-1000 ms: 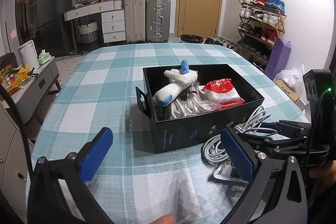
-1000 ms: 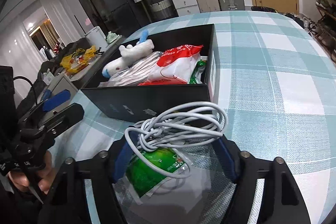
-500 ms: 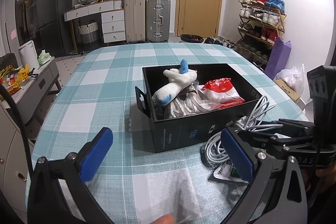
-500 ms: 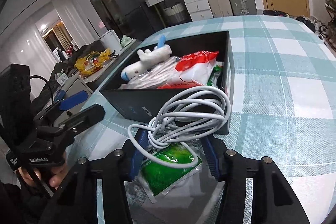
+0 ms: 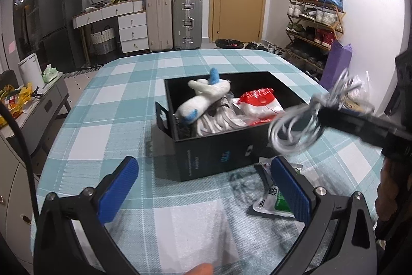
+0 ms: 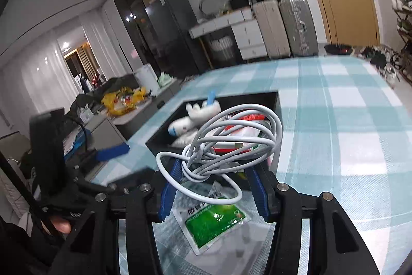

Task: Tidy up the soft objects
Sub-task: 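Close the right gripper on the cable coil while the left grasps the green packet, then lift and carry the cable coil and green packet over the black box with both grippers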

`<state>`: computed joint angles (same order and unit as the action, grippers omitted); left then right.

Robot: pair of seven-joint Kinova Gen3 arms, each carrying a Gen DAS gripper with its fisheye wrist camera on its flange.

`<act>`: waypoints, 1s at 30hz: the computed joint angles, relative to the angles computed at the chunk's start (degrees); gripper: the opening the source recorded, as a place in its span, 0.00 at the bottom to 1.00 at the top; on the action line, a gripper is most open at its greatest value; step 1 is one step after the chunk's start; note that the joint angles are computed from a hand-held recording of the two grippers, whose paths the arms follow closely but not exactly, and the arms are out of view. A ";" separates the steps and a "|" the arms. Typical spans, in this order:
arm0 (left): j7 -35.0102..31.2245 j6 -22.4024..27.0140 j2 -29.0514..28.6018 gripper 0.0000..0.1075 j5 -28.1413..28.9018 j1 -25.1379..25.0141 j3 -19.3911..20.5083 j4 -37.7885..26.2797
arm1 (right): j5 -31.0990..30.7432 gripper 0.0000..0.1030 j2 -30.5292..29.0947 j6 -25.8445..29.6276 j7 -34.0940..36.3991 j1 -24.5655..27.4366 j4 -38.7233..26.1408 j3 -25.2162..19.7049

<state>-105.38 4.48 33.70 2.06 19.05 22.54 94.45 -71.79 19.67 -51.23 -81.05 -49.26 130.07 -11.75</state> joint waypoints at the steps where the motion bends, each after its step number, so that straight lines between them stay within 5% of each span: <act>1: 0.00 -0.18 -0.05 0.96 -0.10 0.41 -0.24 0.18 | -1.10 0.50 -0.12 -1.70 0.22 -0.88 0.18 -0.06; 9: -2.43 2.02 0.47 0.96 -2.72 5.73 -3.06 -0.36 | -4.97 0.50 -0.62 -6.77 -1.15 -1.95 1.38 -1.31; 19: -4.67 11.65 2.76 0.96 -3.72 13.25 -7.87 -6.44 | -6.49 0.50 -1.13 -8.15 -2.12 -1.97 2.40 -2.20; 30: -7.54 17.87 5.13 0.87 -1.79 13.53 -7.16 -11.18 | -7.41 0.50 -1.39 -8.89 -2.31 -2.25 2.76 -2.52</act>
